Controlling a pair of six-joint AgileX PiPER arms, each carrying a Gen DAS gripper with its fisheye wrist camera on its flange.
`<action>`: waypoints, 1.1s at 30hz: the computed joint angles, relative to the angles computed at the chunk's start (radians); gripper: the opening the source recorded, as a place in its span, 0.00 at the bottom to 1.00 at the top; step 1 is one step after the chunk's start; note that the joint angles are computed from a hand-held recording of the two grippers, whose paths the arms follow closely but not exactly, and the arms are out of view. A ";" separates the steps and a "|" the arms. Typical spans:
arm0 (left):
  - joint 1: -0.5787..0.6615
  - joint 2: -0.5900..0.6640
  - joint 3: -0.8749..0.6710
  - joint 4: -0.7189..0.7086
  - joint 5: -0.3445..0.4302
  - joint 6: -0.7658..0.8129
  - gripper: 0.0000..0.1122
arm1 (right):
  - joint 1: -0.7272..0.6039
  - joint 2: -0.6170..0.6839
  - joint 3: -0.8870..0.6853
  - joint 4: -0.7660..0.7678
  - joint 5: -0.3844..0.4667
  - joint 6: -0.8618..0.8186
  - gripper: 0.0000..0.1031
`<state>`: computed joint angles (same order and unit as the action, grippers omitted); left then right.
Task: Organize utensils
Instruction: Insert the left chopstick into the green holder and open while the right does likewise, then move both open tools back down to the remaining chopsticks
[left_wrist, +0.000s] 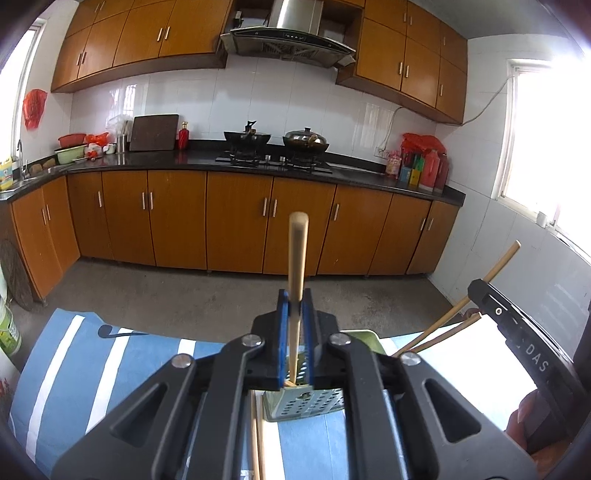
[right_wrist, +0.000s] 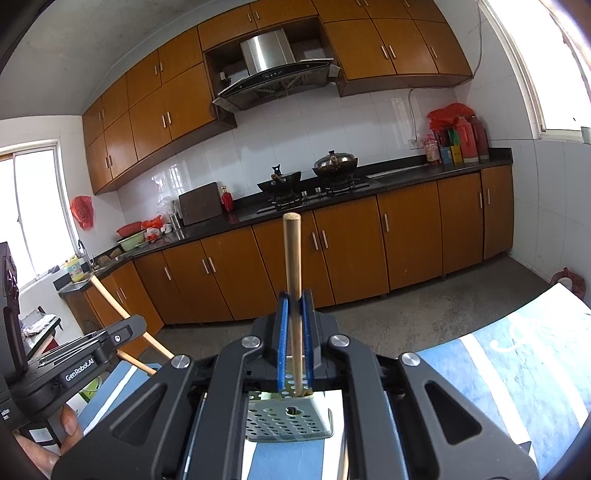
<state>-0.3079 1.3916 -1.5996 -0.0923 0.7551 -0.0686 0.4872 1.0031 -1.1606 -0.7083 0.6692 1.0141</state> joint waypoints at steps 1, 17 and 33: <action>0.002 -0.002 -0.001 -0.002 0.004 0.000 0.21 | 0.007 -0.006 0.002 -0.010 0.009 0.003 0.10; 0.095 -0.245 0.171 -0.068 0.040 0.054 0.42 | 0.169 -0.243 0.129 -0.200 0.329 0.150 0.40; 0.515 -0.337 0.676 -0.324 0.082 0.432 0.47 | -0.096 -0.089 0.458 0.352 0.105 -0.188 0.23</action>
